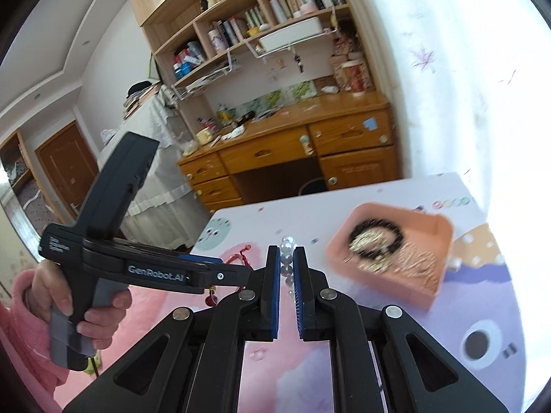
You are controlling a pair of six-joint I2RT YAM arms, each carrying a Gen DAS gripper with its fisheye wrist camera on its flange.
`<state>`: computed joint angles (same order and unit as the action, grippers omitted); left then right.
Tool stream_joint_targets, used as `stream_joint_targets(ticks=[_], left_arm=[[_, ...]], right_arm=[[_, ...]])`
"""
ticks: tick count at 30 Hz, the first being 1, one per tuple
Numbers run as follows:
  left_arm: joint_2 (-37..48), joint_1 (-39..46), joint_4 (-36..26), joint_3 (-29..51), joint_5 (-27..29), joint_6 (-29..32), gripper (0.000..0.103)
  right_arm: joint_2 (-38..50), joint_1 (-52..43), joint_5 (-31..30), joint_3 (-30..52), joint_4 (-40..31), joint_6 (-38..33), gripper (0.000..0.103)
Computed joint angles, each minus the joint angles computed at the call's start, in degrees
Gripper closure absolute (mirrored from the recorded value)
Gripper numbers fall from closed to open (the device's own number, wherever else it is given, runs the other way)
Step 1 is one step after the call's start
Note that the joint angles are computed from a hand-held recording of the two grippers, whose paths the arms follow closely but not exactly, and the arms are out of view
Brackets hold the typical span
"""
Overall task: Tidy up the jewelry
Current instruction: 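Carry both bracelets over the pink box and open both tools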
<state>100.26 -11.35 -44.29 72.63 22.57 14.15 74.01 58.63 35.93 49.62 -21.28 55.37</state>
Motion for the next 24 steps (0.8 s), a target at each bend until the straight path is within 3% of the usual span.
stream_joint_targets(ticks=[5,9,19,21,22,24], left_arm=[[2.22,-5.9,1.32,5.4,-1.36,-5.93,0.049],[5.11,-9.37,2.62,10.38,-1.33,-11.4,0.049],[13.99,-15.16,10.34,18.7,-4.21,-19.95,0.048],[15.24,-14.86,12.55,18.66,-3.95,-21.15,0.042],[15.98,-14.81,12.73,19.21,-4.53,-21.59,0.032],[16.05,-14.27,13.46,18.49,-6.59,-21.82,0.025]], right_arm=[[-9.02,-7.57,-3.58,-4.84,-0.76,-5.23,0.096],[-13.92,-16.92,-10.32,-7.74,0.34,-11.49,0.096],[-16.79,-39.24,-26.6,-13.21,3.02,-21.13,0.095],[-15.09,-43.52,-30.42,-13.44,2.13,-21.6,0.081],[-14.72,-45.2,-32.27,-14.0,2.43,-21.49,0.066],[-16.0,-48.24,-35.55,-15.97,3.96,-21.6,0.061]])
